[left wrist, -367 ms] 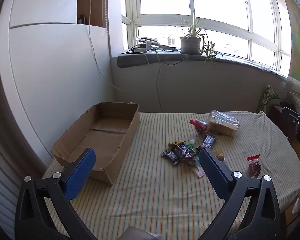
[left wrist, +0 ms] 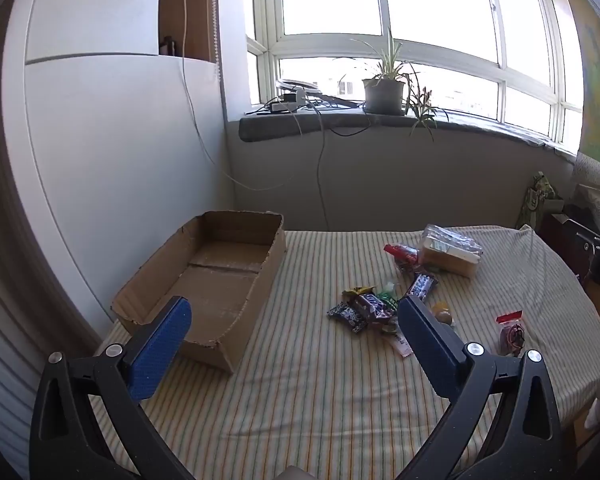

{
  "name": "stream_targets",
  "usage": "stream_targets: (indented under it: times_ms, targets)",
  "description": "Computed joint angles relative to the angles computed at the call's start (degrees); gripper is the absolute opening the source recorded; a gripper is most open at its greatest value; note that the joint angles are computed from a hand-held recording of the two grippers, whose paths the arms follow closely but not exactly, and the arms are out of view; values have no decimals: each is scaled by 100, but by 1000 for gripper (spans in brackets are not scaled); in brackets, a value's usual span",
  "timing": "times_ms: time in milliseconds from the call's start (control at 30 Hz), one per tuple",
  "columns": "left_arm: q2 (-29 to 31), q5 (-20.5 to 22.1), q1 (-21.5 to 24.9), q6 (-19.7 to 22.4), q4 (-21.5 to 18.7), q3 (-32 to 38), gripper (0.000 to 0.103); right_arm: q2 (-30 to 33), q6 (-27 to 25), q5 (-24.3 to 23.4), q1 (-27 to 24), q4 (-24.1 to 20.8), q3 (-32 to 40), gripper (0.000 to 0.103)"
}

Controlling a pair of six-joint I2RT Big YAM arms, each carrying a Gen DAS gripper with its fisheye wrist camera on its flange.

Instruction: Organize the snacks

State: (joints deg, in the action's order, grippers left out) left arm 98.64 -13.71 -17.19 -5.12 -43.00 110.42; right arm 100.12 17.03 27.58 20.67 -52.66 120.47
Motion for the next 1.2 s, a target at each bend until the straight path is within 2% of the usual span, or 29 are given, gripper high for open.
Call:
stream_targets:
  times_ms: [33, 67, 300, 1200]
  targets:
    - [6, -2, -7, 24, 7, 7, 102, 15, 25, 11, 18, -38, 43, 103]
    - [15, 9, -10, 34, 5, 18, 102, -78, 67, -90, -47, 125, -194, 103]
    - [78, 126, -20, 24, -77, 90, 102, -71, 88, -134, -56, 37, -182, 103]
    - [166, 95, 1, -31, -106, 200, 102, 112, 81, -243, -25, -4, -50, 103]
